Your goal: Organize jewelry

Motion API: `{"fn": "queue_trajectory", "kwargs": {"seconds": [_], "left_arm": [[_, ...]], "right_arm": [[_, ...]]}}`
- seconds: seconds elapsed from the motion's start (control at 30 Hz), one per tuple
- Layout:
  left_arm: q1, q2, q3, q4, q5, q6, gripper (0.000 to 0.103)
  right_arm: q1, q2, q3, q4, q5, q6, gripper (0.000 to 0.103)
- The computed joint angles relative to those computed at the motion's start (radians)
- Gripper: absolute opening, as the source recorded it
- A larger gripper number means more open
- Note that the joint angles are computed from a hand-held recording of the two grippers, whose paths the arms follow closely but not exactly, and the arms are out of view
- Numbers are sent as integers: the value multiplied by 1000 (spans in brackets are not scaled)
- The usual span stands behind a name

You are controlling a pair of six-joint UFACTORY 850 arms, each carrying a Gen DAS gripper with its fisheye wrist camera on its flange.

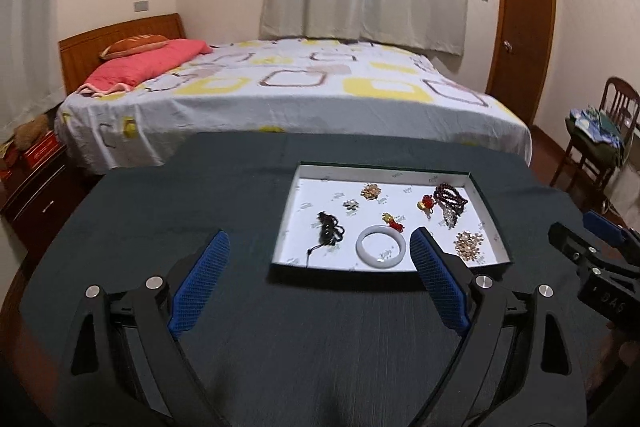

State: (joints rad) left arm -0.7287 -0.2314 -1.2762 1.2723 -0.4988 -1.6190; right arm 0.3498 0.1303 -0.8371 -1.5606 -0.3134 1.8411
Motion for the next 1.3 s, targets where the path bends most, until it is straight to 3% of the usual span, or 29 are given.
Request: {"fn": "queue_trajectory", "kwargs": {"seconds": [0.23,0.53,1.3], "left_arm": [[-39,124,110,16,-63,-57,90],[-92,221,176,75,-122,-123,90],[-135,271,203,134,-165,-178,91]], "right_arm": [[61,125,70,10,-64,-11,78],[115,202,107,21,-120,-24,78],[168,258,131,-11,-194,-5,79]]}}
